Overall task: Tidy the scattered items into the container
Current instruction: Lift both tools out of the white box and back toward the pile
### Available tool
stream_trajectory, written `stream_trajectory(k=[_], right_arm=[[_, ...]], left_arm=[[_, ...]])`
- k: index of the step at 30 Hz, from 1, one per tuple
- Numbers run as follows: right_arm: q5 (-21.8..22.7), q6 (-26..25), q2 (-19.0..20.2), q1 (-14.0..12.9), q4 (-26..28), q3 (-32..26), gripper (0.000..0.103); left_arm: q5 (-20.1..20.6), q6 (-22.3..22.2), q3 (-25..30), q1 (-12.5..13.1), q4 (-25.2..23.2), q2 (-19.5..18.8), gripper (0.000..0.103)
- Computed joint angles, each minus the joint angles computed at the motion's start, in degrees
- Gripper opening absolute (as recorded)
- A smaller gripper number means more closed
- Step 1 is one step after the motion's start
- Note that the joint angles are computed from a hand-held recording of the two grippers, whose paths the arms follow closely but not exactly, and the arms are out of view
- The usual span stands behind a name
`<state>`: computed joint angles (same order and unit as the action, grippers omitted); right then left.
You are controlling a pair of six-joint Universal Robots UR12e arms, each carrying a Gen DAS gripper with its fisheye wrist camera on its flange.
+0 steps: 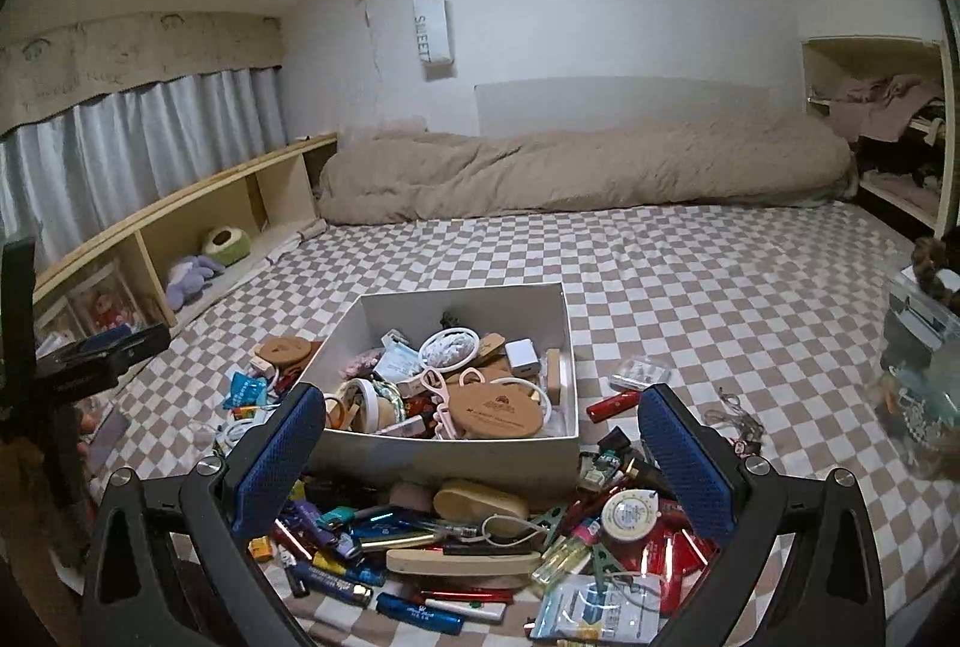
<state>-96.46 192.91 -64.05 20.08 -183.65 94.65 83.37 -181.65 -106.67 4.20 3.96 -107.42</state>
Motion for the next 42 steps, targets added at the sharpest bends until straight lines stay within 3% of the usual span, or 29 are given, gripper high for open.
stream_trajectory(k=[11, 15, 24, 33, 42], right_arm=[[-0.4, 2.2, -1.6, -0.4, -3.2, 3.2, 0.103], [-0.9, 3.4, -1.7, -0.7, -3.1, 4.2, 0.103], [-1.3, 4.8, -2.4, -1.8, -0.5, 6.3, 0.103], [1.4, 7.6, -2.2, -3.7, 2.7, 7.8, 0.103], [5.3, 15.2, -1.9, -6.8, 8.0, 9.2, 0.103]], left_arm=[[-0.6, 1.8, -3.2, 0.7, 2.9, 1.6, 0.103], [-1.8, 1.6, -3.8, 1.6, 0.9, 1.6, 0.103], [0.4, 5.2, -5.5, 2.8, -0.7, 0.5, 0.103], [5.9, 8.6, -6.1, 3.7, -4.5, -1.3, 0.103], [11.8, 10.2, -5.9, 4.4, -9.1, -3.9, 0.103]])
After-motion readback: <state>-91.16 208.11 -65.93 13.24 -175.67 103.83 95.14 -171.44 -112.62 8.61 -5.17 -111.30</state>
